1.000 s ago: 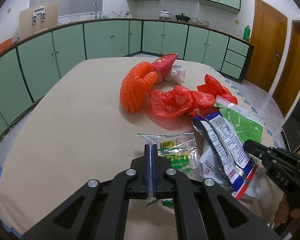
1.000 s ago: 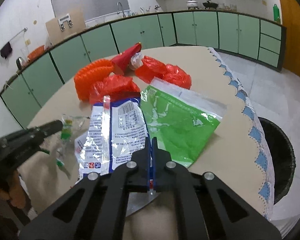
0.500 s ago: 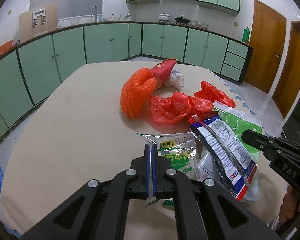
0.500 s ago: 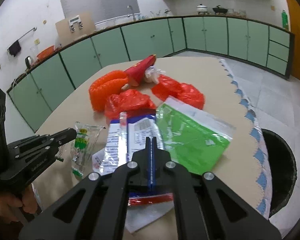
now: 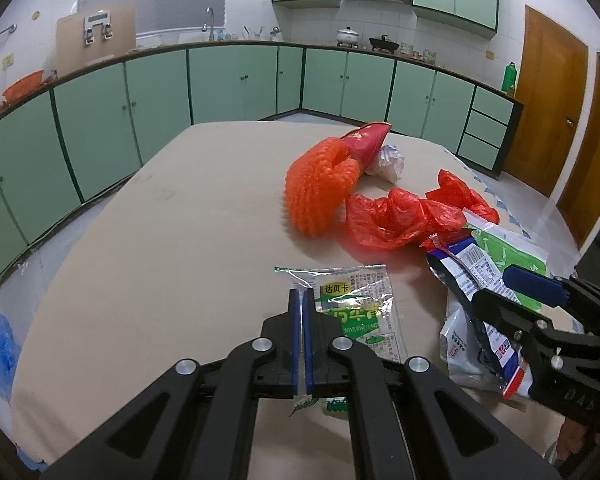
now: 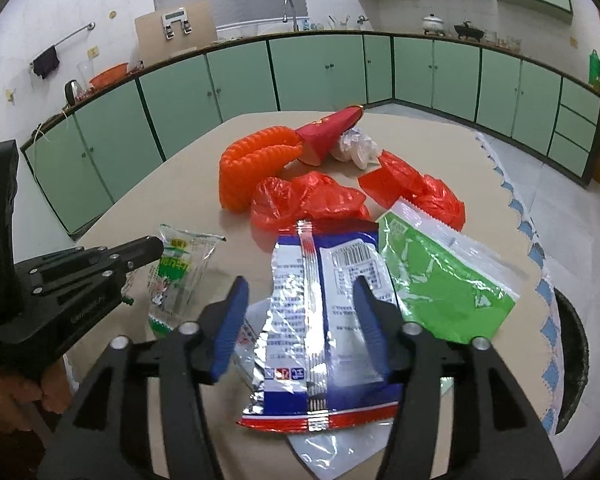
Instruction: Collect trash
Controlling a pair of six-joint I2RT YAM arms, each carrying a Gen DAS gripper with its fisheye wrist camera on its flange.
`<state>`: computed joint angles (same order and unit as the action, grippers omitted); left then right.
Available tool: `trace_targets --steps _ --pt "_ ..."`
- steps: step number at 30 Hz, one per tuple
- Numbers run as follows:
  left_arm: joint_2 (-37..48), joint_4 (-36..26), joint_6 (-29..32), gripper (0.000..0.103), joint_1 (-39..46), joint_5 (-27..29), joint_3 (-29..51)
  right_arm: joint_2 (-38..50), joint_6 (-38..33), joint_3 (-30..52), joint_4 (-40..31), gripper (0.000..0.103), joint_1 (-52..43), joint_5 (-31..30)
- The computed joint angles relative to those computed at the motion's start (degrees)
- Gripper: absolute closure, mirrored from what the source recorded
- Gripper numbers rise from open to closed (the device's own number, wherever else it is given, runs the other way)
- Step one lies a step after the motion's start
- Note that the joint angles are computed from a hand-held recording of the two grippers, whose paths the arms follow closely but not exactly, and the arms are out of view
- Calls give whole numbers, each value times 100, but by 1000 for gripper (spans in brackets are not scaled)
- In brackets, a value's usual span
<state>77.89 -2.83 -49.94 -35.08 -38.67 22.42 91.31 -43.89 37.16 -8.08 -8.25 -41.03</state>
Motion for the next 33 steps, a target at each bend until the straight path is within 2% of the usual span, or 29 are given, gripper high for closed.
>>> trace_targets --steps 9,22,24,25,28,30,33 --pt "62 67 1 101 -14 29 13 32 227 -381 819 43 319 536" --pt "401 169 -17 101 5 147 71 701 430 -110 855 52 220 592" --pt "417 165 -19 101 13 166 79 700 333 -101 803 65 251 583" --pt "426 161 -27 101 5 165 85 698 302 -88 765 68 251 560" --pt "419 156 -15 101 -7 175 80 696 94 30 401 94 229 418" --pt "419 139 -13 101 -32 166 91 695 -39 117 156 100 207 345" --pt "386 138 -4 101 -46 154 75 644 -202 218 -177 103 58 56"
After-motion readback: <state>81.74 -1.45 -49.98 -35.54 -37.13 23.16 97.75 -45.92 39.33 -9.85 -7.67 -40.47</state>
